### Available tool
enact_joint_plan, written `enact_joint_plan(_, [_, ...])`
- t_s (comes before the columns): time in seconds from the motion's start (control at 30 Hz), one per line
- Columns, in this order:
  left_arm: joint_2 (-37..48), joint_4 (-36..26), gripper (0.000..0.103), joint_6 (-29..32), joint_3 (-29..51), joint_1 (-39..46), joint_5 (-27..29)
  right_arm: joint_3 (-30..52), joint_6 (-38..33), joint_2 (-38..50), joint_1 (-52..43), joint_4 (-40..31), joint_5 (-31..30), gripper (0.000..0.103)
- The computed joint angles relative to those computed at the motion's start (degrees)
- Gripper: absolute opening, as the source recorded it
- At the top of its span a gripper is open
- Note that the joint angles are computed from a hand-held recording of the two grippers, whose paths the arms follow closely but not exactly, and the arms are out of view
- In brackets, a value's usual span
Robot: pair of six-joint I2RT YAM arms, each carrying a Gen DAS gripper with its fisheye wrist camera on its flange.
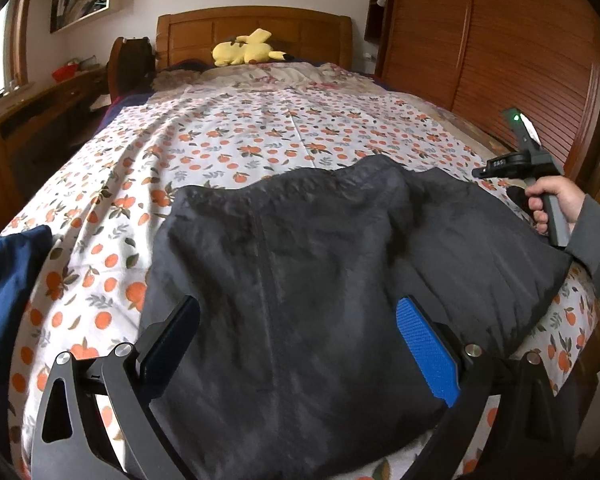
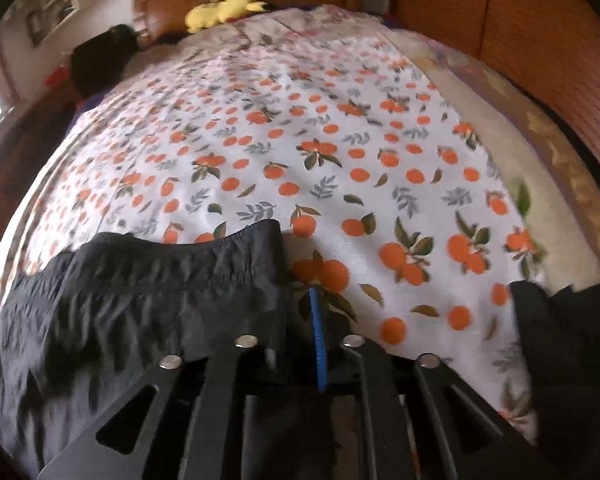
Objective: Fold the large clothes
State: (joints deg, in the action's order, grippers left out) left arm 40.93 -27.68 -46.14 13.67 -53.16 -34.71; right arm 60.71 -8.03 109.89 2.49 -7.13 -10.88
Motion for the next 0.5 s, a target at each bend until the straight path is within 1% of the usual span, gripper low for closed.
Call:
enact_joint_plan(0.03, [0.6, -0.3, 0.099, -1.6, 0.1, -1.7, -0.8, -1.3, -1.3, -1.7, -0.7, 0.0, -0.4, 0.035])
enact_joint_plan(0.13, [2.3, -1.0, 0.099, -5.6, 0.6, -6.5, -3.5, -7.7, -6.8, -9.8, -3.1, -0.3, -1.9, 0.039])
enact_joint_plan(0.17, [3.1, -0.9, 0.099, -6.4, 0.7, -7.4, -4.0, -11.0, -9.1, -13.9, -4.2, -0.3, -2.6, 0.040])
enact_joint_plan(0.23, [5.3, -0.3, 0.099, -8.2, 1.0, -9.5, -5.0, -15.4, -11.9, -18.7, -5.7, -0.1, -3.8, 0.049])
enact_joint_plan(0.27, [6.7, 0.3, 0.099, -9.0, 1.2, -10.5, -5.4, -18.5, -13.5, -22.3, -6.8, -0.1, -4.7, 0.050])
enact_joint_plan(0.37, [10.1, 0.9, 0.099, -11.4, 1.9, -12.9, -6.6, -25.7, -16.9, -30.4, -9.7, -1.0, -7.8, 0.054])
enact_joint_plan(0.43, [12.7, 1.6, 0.099, -12.9, 2.6, -14.5, -7.2, -30.1, -18.6, -34.9, -11.9, -1.8, -10.1, 0.062])
enact_joint_plan(0.5, [15.1, 2.3, 0.099, -14.1, 3.3, -15.8, -7.6, -33.4, -19.2, -37.8, -13.5, -1.9, -11.5, 0.066])
